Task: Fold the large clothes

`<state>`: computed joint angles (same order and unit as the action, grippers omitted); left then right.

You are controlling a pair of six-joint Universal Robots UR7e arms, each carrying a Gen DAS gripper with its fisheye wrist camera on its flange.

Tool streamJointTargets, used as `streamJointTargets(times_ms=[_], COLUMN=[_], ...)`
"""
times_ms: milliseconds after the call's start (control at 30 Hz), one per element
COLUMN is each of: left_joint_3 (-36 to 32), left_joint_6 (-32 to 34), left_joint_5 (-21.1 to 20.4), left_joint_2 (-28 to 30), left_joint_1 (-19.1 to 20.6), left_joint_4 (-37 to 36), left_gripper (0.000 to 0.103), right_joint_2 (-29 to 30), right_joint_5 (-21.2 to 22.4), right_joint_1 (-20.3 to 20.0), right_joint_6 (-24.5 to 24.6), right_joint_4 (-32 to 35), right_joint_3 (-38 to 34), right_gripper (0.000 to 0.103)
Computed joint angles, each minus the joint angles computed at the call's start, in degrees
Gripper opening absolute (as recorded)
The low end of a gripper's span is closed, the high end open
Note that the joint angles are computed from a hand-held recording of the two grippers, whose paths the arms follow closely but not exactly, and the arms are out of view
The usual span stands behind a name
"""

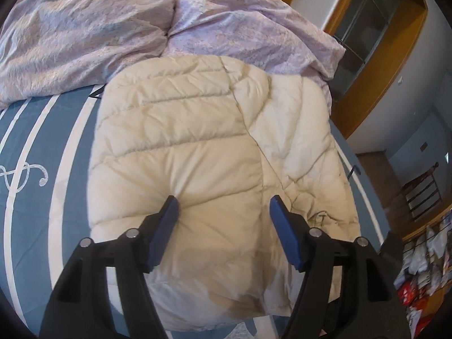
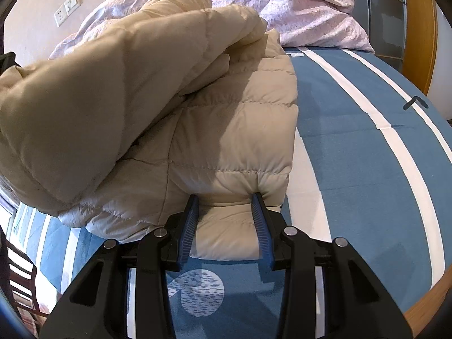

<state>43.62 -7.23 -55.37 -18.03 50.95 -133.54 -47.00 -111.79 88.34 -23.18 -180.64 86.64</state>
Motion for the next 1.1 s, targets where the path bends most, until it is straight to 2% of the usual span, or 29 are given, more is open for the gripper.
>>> streamJointTargets(times_ms=[267,433,600,767,933,1100], left_joint_3=[-2.05,-2.76,-3.48,-4.14,-5.65,-6.05], left_joint_6=[-0.27,-0.97,-0.64,-0.02,0.46,1.66], left_joint_5=[0.06,0.09,0.03,-0.50,-1.29,-2.40], left_joint_2=[2.16,3.02,4.02,4.87,6.24,7.10], left_joint_1=[0.15,0.23,0.23,0.49,0.81,1.00], left_joint_4=[1.69,2.27,2.32,1.81,1.27,0.07], left_gripper=[0.069,0.069,0.071,0.073,0.075,0.077], right_joint_2=[-0.41,-1.67,-2.07,-2.17,-1.27,1.21], right_joint_5=[1.10,2.44,-2.66,-4.74,-1.58,3.49], right_joint_1=[-0.56,-1.12,-0.95,0.28,2.48,3.97], right_joint_6=[0.31,2.53,2.84,1.01,-1.48,-1.84], right_joint_4=[1.40,3.42,0.40,-1.16,0.92,6.19], right_joint_3=[-0.35,-0.48,-2.31,-5.74,-10.41,-16.25], right_gripper=[0.041,0.041,0.041,0.041,0.041,0.035])
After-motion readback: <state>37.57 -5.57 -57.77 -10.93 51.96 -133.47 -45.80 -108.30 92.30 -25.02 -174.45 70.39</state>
